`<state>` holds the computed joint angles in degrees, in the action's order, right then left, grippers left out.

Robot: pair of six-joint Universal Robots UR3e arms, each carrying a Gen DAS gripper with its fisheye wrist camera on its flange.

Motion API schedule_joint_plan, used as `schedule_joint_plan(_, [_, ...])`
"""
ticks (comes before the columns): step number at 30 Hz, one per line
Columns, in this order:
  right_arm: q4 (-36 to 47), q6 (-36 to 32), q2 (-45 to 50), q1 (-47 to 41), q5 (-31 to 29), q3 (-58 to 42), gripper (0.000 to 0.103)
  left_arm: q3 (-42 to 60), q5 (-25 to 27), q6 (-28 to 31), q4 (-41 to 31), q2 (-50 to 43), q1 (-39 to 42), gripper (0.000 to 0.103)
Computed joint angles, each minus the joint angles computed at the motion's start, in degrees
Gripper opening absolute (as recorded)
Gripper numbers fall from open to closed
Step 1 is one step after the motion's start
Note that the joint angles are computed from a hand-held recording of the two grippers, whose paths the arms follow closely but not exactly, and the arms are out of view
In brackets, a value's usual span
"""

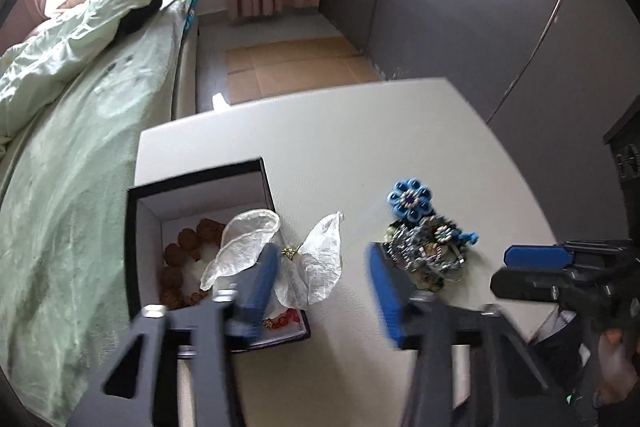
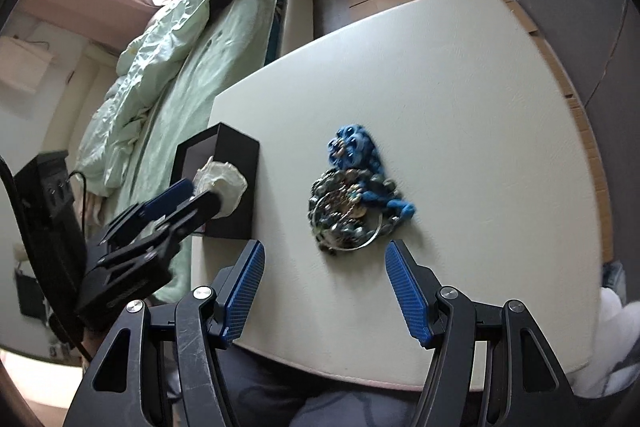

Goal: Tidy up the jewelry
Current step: 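Grasp the white tissue with the left tool and drop it into the box, then pick the silver hoop with the right tool and drop it into the box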

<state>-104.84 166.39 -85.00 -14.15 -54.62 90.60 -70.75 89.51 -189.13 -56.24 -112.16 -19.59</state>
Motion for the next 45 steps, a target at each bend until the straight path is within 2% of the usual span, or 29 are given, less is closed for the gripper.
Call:
schedule_joint_plan(2, [-1.25,0.16,0.47,1.35,-0.14,0.64,0.064,0.32,2.08,-0.78,-0.26,-0.4,0.0,0.011])
schedule_joint_plan(4, [-2.91,0.64,0.99,2.95,-0.98,0.75,0.064,-3.13,-1.81,-1.35,1.84,2.11,2.55,0.003])
schedule_joint_plan(5, [-3.54,1.01,1.63,3.92,-1.53,0.18,0.063,-5.66,-4.52,-1.48,3.46,4.11,4.2,0.002])
schedule_joint_plan(9, [-6.47,1.29,4.31,8.22,-5.72,-2.63,0.063,-9.83,-7.52,-1.29,4.74,9.41,7.71,0.002])
schedule_joint_plan(14, [-7.07,1.35,8.96,13.76,-14.34,-8.24,0.058,-11.3,-7.65,-1.0,4.31,12.9,9.83,0.002])
schedule_joint_plan(16, [-6.94,1.41,10.91,16.36,-19.1,-10.48,0.052,-11.78,-7.71,-0.79,3.91,13.83,10.55,0.002])
schedule_joint_plan(19, [-5.83,1.11,12.86,18.35,-23.68,-12.58,0.034,-11.89,-8.72,-0.17,2.91,14.12,11.2,0.002])
schedule_joint_plan(21, [-5.78,0.8,13.65,19.82,-27.87,-13.79,0.012,-12.6,-9.74,-0.38,3.32,14.61,11.53,0.002])
schedule_joint_plan(24, [-3.56,-0.57,12.25,18.44,-25.97,-15.11,0.004,-12.9,-11.4,-0.8,2.73,15.13,12.28,0.003])
schedule_joint_plan(27, [-1.6,-1.78,10.78,16.98,-24.44,-16.79,0.004,-12.84,-13.71,-1.42,1.23,15.37,13.39,0.01])
schedule_joint_plan(28, [-1.1,-1.87,10.63,16.78,-24.18,-17.47,0.004,-13.17,-13.88,-1.69,1.13,15.74,13.62,0.024])
schedule_joint_plan(29, [-0.69,-2.0,10.19,16.54,-23.88,-17.92,0.003,-13.84,-13.94,-1.87,1.56,16.27,13.83,0.055])
schedule_joint_plan(31, [0.89,-1.86,10.22,15.98,-22.9,-20.19,0.003,-15.98,-15.18,-1.99,3.45,17.82,14.61,0.085])
schedule_joint_plan(37, [4.61,-0.77,10.19,14.8,-17.26,-26.18,0.003,-19.13,-15.36,-1.51,4.13,21.78,16.23,0.086])
schedule_joint_plan(45, [6.37,3.7,15.6,19.61,-13.37,-37.25,0.003,-23.77,-15.72,0.13,2.52,27.97,21.08,0.086])
